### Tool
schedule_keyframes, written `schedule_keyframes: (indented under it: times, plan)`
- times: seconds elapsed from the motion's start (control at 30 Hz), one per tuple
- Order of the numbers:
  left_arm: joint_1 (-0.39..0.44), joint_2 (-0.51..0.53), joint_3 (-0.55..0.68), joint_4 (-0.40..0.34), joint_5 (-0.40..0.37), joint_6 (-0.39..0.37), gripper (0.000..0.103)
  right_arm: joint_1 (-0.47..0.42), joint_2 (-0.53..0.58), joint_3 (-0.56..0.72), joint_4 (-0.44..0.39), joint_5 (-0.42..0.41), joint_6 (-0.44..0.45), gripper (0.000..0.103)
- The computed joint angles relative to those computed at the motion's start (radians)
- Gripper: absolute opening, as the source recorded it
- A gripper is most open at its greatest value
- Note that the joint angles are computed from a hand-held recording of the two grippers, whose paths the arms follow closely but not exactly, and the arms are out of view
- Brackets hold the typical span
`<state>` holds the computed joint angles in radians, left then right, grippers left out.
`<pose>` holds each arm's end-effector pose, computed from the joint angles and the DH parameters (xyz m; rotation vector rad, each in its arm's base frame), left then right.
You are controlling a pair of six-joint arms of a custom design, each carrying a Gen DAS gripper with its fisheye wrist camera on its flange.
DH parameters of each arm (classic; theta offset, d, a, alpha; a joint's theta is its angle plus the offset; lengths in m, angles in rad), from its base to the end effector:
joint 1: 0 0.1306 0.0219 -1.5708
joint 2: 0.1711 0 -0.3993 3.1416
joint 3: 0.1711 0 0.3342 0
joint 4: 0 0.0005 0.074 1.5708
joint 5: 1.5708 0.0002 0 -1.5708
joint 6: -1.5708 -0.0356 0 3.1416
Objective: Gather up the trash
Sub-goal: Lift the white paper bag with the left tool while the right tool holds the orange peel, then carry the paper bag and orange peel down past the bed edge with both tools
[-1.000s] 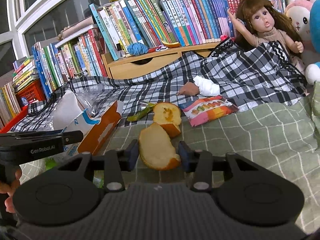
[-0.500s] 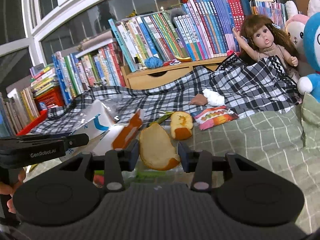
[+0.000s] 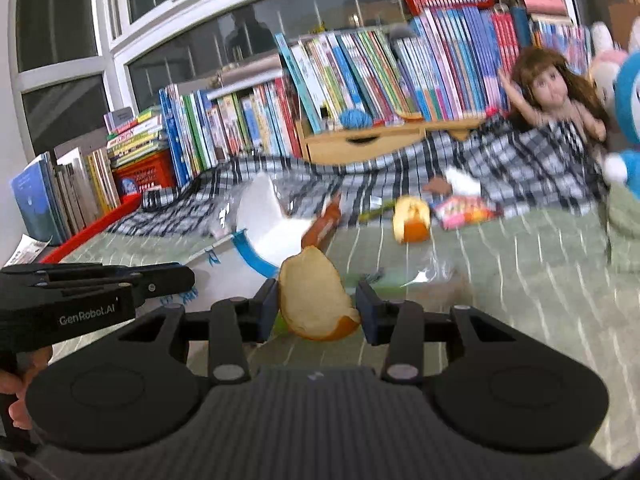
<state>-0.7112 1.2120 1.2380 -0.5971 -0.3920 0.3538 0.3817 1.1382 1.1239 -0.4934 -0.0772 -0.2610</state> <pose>0.2898 -0.2324 0.4736 0.1485 2.0964 -0.2219 0.3225 0.1319 0.4581 -0.1751 2.1041 0.4693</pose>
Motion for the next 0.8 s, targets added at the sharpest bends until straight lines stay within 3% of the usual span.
schedule_keyframes:
  times: [0.1,0.2,0.27,0.33,0.4,0.5,0.57,0.67,0.73,0.77,0.8]
  plan:
    - [-0.007,-0.018,-0.037,-0.007,0.004,0.016,0.005,0.013,-0.017,-0.022,-0.012,0.001,-0.011,0.046]
    - [0.003,-0.013,-0.058,-0.015,0.05,0.034,0.012,0.031,-0.03,-0.041,-0.013,0.025,-0.005,0.046]
    - [0.006,-0.007,-0.064,-0.025,0.062,0.064,0.028,0.038,-0.036,-0.051,-0.013,0.037,-0.005,0.046]
    - [-0.001,-0.012,-0.082,-0.014,0.053,0.088,0.073,0.043,-0.043,-0.061,-0.01,0.048,-0.002,0.046]
    - [-0.024,-0.013,-0.096,0.0,-0.009,0.096,0.091,0.046,-0.042,-0.064,-0.007,0.056,0.004,0.046]
    - [-0.063,0.017,-0.082,-0.021,-0.123,0.117,0.098,0.048,-0.039,-0.067,0.002,0.063,0.006,0.046]
    - [-0.072,0.049,-0.057,-0.063,-0.162,0.16,0.098,0.051,-0.039,-0.069,0.006,0.07,0.009,0.046]
    - [-0.053,0.091,-0.03,-0.111,-0.121,0.259,0.093,0.053,-0.044,-0.077,0.017,0.082,0.017,0.046]
    - [-0.066,0.095,-0.047,-0.066,-0.172,0.239,0.064,0.046,-0.049,-0.081,0.017,0.074,0.013,0.046]
    - [-0.074,0.101,-0.041,-0.073,-0.192,0.236,0.062,0.042,-0.051,-0.082,0.015,0.067,0.009,0.046]
    - [-0.081,0.102,-0.036,-0.078,-0.199,0.239,0.053,0.035,-0.054,-0.084,0.013,0.058,0.006,0.046]
